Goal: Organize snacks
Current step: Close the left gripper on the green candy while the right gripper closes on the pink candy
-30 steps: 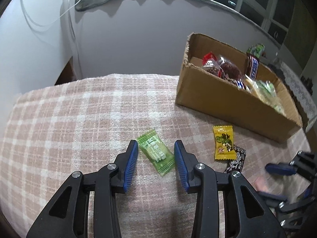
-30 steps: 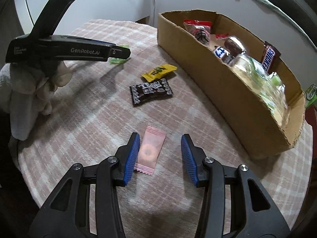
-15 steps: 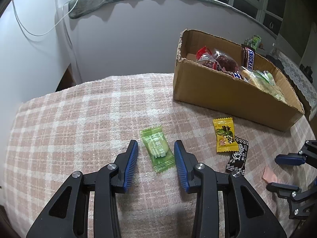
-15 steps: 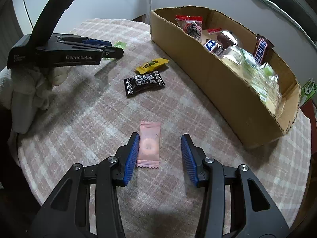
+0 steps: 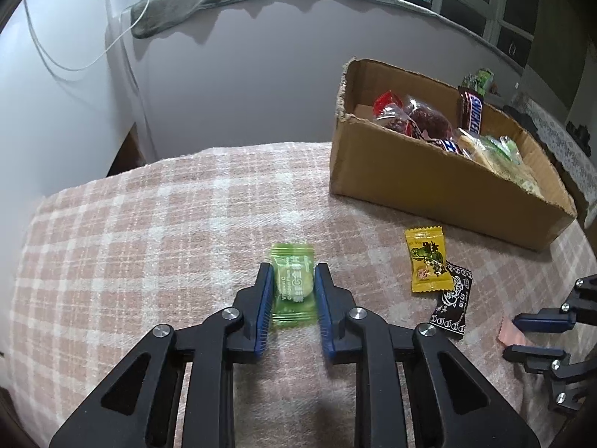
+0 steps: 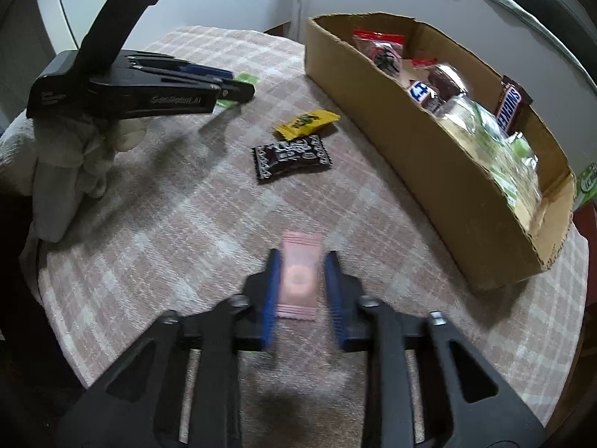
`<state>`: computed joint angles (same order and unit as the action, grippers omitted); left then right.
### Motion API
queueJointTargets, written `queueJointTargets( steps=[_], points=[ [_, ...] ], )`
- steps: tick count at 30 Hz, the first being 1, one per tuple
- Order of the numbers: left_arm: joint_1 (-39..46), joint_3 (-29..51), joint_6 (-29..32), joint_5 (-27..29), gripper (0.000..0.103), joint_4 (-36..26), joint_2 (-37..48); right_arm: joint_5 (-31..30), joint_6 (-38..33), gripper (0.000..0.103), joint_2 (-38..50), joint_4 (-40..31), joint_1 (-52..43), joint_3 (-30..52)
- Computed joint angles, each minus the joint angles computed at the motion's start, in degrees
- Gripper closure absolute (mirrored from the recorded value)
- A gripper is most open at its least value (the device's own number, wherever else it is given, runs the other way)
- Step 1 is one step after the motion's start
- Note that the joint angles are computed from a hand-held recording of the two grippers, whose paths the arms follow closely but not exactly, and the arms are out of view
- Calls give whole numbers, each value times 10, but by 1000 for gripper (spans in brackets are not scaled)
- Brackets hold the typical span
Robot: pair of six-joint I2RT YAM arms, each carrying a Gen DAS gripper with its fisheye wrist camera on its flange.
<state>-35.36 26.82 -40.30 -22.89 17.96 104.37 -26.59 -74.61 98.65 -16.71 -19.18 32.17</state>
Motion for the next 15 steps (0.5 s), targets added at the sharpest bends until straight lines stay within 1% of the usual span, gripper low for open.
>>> queueJointTargets(
  steps=[3,8,11,15],
  points=[
    [-3,-12,-3,1,84,8,-7,-7,1,82,5,-3,-5,3],
    [-23,-13,-14,-21,84,-10,-21,-20,-2,82,14,-23,-19,15],
    [-33,-17,-19,-30,84,-18,-40,-28,-3,83,13,-29,-24,19],
    [-49,-24,-23,-43,84,-31,-75,-45,-10,83,0,-55,-37,30]
  ],
)
